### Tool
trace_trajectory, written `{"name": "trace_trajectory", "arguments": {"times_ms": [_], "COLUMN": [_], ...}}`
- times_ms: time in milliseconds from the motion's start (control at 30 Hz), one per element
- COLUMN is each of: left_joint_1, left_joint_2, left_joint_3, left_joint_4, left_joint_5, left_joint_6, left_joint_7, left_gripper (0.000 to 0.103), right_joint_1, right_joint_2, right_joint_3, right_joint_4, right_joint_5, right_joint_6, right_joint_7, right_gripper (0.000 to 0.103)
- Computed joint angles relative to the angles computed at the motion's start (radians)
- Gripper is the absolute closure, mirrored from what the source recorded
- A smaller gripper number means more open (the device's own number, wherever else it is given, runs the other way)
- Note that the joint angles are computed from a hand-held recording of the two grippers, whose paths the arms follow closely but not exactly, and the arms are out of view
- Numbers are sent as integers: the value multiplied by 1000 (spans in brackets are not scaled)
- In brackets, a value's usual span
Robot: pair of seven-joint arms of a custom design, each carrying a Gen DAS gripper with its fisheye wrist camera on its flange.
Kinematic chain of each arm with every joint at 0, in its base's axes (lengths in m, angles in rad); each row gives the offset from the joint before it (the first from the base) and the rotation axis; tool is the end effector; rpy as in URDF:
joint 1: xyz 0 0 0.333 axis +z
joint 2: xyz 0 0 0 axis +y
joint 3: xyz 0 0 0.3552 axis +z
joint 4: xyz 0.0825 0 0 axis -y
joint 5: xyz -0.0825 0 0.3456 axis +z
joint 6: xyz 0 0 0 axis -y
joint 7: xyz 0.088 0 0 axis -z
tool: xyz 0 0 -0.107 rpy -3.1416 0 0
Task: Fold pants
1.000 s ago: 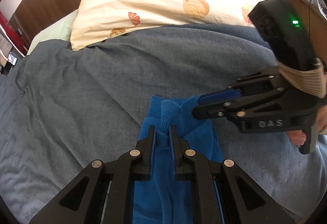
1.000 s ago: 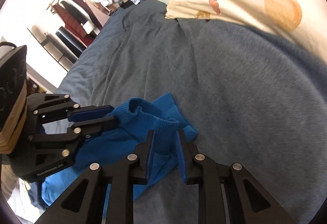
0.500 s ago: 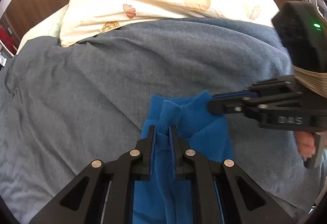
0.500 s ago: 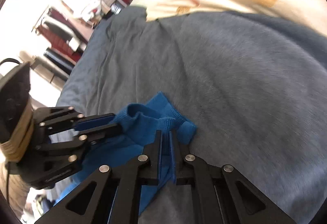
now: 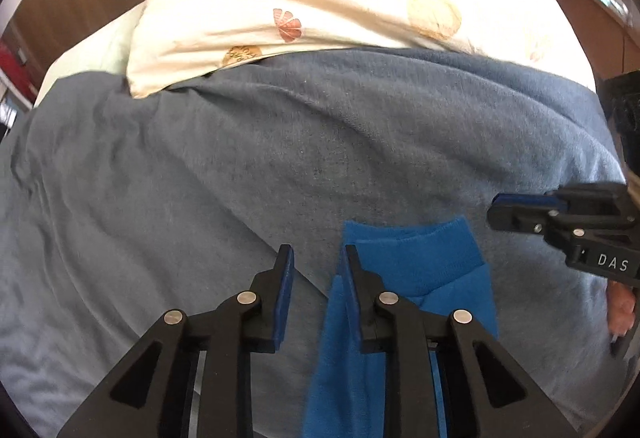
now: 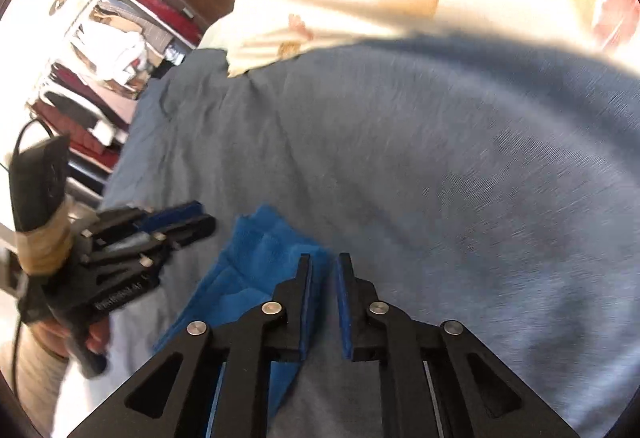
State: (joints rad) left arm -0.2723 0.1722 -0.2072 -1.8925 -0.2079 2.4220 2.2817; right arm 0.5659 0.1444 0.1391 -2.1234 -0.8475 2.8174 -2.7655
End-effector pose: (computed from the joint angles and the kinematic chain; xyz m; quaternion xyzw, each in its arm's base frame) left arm 0.5399 -0.2727 0.5103 -0.2525 0.9461 -0.1872 0.0782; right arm 0.4129 0.3956 0.4575 -0.4758 0.8128 -0.0624 0.3304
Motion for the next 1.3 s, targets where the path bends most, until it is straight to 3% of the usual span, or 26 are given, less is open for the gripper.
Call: {"name": "trace_trajectory", "arguments": {"times_ms": [133,267,367,533,633,800,900,967,1067,1167,1300], "left_joint_1": [-8,-9,-4,7,5,11,13,13,9,24,7], "left_joint_2": [40,65,92,169,191,234,260,256,238,195,211], "left_joint_3": [6,5,1,0,6,13,17,17,8,-14,-17], "left_joint_4": [44,68,109,225,250,298,326,315,299,264,292], "left_joint_5": [45,49,12,-54,-58,-68,-81,-84,-83,-143,-158], "left_joint_6": [-72,-132,-179,-322,-351,-407,-432,-414,-375,-351,-346], "left_joint_7": [4,26,40,32,27,14,-10,-10,21,76,85], "left_gripper": [79,81,83,83,84,84,84,91,95,96,96], "right_joint_1": [-7,-14,-17,16,34,27,55,135,211,241,238], "right_joint_2": [7,13,30,64,86,115,144,148,130,84,-2], "right_joint_3": [24,16,-9,-87,-125,-129,-177,-265,-331,-339,-250], "right_joint_4": [12,-25,-42,-39,-30,-15,-11,-7,-8,-6,-2], "right_joint_5": [93,124,78,-56,-98,-78,-52,-72,-104,-185,-139], "right_joint_6": [-67,4,120,253,306,345,410,428,387,302,35], "right_joint_7": [-116,-139,-112,33,93,67,75,112,154,237,177], "right_gripper": [90,90,90,90,90,90,90,90,93,94,95]}}
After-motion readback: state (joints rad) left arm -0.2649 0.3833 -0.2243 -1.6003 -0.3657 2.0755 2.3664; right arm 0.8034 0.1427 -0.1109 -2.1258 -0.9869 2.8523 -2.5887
